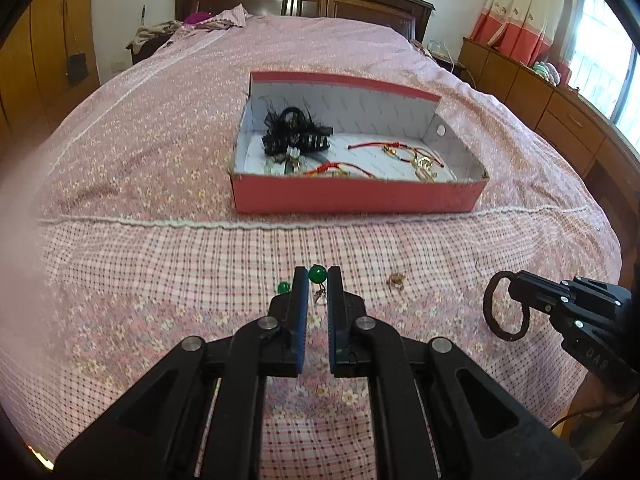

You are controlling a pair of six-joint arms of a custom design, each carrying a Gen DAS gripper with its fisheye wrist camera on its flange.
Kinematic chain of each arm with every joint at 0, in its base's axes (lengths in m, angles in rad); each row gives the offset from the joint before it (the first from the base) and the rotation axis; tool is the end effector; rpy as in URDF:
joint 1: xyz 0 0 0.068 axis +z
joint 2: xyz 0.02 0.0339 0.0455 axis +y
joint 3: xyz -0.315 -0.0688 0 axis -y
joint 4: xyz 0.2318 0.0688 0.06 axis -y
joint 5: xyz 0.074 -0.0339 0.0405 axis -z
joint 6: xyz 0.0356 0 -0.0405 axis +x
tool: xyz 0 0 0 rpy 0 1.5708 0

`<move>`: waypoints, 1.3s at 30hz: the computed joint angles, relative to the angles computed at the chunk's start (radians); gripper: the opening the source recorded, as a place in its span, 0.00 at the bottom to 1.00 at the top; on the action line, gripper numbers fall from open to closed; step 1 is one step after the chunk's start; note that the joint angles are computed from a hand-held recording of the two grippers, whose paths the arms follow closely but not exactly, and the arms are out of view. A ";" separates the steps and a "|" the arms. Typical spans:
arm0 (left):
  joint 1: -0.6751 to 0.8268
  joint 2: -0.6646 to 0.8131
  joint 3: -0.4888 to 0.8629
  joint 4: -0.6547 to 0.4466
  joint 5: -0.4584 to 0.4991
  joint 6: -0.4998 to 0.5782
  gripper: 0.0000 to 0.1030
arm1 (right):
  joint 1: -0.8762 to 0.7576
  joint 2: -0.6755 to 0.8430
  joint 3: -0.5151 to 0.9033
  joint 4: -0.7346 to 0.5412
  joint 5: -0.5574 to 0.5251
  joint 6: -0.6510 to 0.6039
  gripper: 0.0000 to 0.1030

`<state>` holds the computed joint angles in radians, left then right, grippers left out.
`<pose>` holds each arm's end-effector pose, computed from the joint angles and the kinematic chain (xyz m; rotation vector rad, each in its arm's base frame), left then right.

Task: Organize jewelry
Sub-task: 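Carry the earring and hair tie into the box and open both tools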

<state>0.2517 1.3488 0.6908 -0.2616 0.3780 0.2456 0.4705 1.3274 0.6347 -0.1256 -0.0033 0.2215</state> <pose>0.2315 0.0460 0.2413 0.1484 2.4129 -0.2468 0.2100 0.1069 0.2373 -0.3014 2.3959 0.3273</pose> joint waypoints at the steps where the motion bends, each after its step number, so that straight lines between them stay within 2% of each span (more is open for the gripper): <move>1: -0.001 0.002 0.006 -0.001 0.000 -0.001 0.00 | -0.002 0.001 0.009 -0.004 0.000 -0.003 0.06; 20: -0.054 0.123 0.169 0.037 -0.035 -0.053 0.00 | -0.095 0.122 0.202 -0.020 -0.007 -0.078 0.06; 39: -0.153 0.358 0.337 0.078 -0.130 -0.092 0.00 | -0.214 0.378 0.421 -0.012 -0.015 -0.105 0.06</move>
<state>0.0983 1.7066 1.0280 -0.1835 0.2477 0.1534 0.2561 1.7052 1.0561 -0.1373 -0.0179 0.1168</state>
